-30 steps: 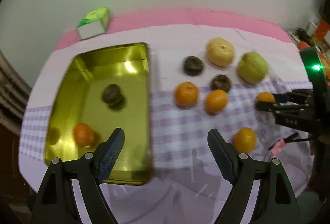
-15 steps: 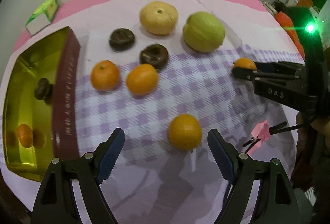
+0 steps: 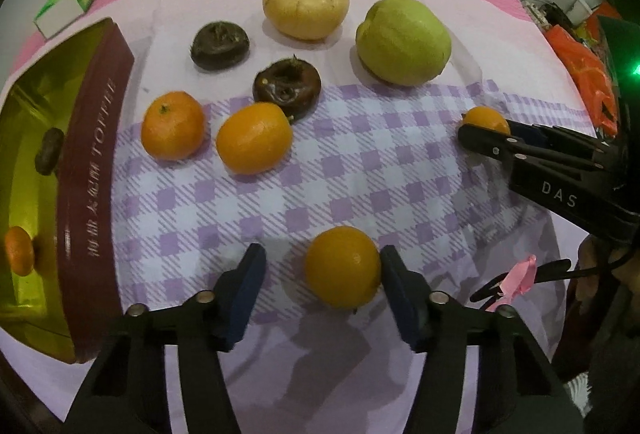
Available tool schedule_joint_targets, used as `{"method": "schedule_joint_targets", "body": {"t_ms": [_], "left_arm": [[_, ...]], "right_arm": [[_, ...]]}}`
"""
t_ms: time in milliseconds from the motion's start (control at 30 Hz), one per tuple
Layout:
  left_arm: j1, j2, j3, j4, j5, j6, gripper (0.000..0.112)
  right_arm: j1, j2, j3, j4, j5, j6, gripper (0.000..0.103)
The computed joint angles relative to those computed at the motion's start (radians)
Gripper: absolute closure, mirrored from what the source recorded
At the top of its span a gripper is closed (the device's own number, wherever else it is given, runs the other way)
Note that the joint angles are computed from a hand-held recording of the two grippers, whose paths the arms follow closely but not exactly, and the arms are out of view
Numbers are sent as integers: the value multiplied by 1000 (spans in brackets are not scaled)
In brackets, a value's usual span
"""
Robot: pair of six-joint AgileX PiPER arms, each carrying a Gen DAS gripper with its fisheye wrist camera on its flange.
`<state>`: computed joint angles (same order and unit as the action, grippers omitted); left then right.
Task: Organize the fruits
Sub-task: 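Grasp another orange with the left gripper while the right gripper holds its orange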
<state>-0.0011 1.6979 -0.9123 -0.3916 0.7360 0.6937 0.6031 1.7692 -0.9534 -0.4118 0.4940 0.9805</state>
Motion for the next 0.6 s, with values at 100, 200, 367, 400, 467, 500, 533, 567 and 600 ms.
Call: {"method": "schedule_joint_targets", "body": {"t_ms": [100, 200, 367, 400, 467, 500, 533, 567, 600], "left_arm": [[-6, -2, 6, -1, -16, 9, 61], [-9, 3, 2, -8, -19, 14, 70], [-4, -3, 10, -15, -20, 24, 73], [-1, -3, 9, -14, -19, 25, 73], [7, -6, 8, -17, -14, 32, 73], [16, -10, 7, -20, -9, 40, 73], [27, -13, 5, -23, -7, 49, 73], [36, -18, 1, -24, -3, 53, 73], [48, -21, -5, -27, 4, 59, 73]], "right_arm": [[-3, 7, -7, 24, 4, -20, 68], [0, 10, -10, 24, 8, -23, 68], [3, 12, -14, 24, 11, -22, 68], [4, 13, -16, 21, 13, -20, 68], [3, 11, -11, 22, 9, -19, 68], [3, 11, -11, 23, 9, -19, 68], [3, 11, -12, 23, 9, -18, 68], [3, 12, -11, 21, 10, -15, 68], [3, 12, -11, 20, 10, -15, 68]]}}
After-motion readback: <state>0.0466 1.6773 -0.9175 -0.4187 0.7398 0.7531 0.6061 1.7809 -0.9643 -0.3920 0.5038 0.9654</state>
